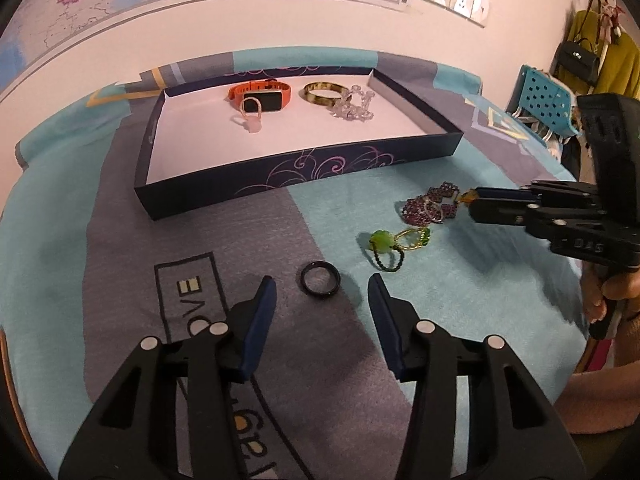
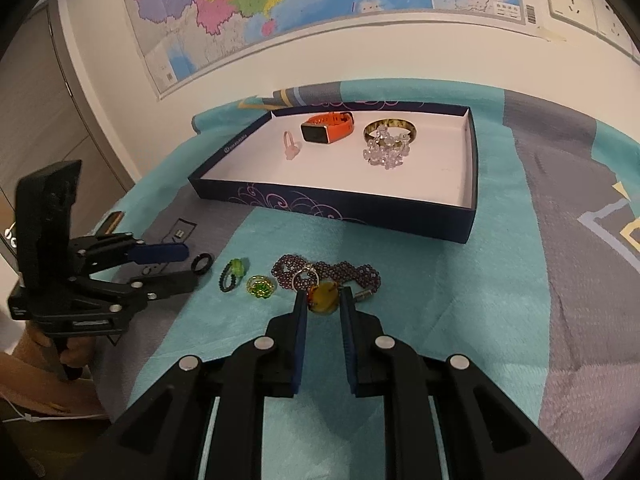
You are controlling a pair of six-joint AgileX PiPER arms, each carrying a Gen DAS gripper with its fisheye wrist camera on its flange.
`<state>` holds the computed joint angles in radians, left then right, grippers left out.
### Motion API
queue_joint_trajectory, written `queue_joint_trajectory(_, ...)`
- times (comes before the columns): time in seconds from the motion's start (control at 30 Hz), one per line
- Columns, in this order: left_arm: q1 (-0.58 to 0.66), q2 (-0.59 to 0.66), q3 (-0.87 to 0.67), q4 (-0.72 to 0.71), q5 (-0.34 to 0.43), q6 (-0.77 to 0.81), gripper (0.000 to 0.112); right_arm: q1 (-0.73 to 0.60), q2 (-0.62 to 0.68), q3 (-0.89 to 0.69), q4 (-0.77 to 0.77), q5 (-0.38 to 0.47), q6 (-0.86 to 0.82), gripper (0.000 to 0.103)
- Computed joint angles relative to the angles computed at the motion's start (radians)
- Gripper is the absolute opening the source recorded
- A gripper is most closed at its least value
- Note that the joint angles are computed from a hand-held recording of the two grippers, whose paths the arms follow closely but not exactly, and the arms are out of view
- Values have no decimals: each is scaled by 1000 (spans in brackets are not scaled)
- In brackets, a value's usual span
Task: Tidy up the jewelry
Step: 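Move both tools back toward the remaining jewelry beside the tray, then grasp the dark red lace chain with the right tool while the left tool grasps the black ring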
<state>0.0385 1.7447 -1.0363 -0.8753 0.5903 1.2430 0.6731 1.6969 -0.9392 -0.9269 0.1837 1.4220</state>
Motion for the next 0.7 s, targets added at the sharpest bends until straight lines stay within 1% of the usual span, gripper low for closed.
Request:
queue_joint_trajectory(0.23, -13, 10, -14, 22, -10, -27, 42, 0, -6, 19, -64, -13, 74, 15)
queue_joint_trajectory(0.3, -16, 9, -14, 25, -14, -31, 42, 0, -6, 21, -61, -16, 69, 15)
queue_joint_trajectory(0.4, -19, 10, -15, 27, -17, -31, 42, 2, -5, 21, 17, -23, -18, 15)
queue_joint_trajectory(0.43, -21, 10, -16, 29, -20, -32, 42, 3, -3, 18, 74, -23, -81, 15)
queue_joint_trajectory(0.53, -23, 11, -17, 27, -18, -35, 42, 16, 2, 10, 172, -19, -199, 15)
queue_joint_trajectory(0.57, -24, 10, -16, 28, -20, -34, 42, 20, 3, 9, 188, -18, -219, 15)
queue_joint_trajectory(0.63, -25, 8, -15, 31, -22, -37, 42, 22, 1, 13, 162, -18, -190, 15)
queue_joint_trajectory(0.7, -22, 9, -15, 29, -21, -32, 42, 5, -9, 30, 172, -47, -190, 17)
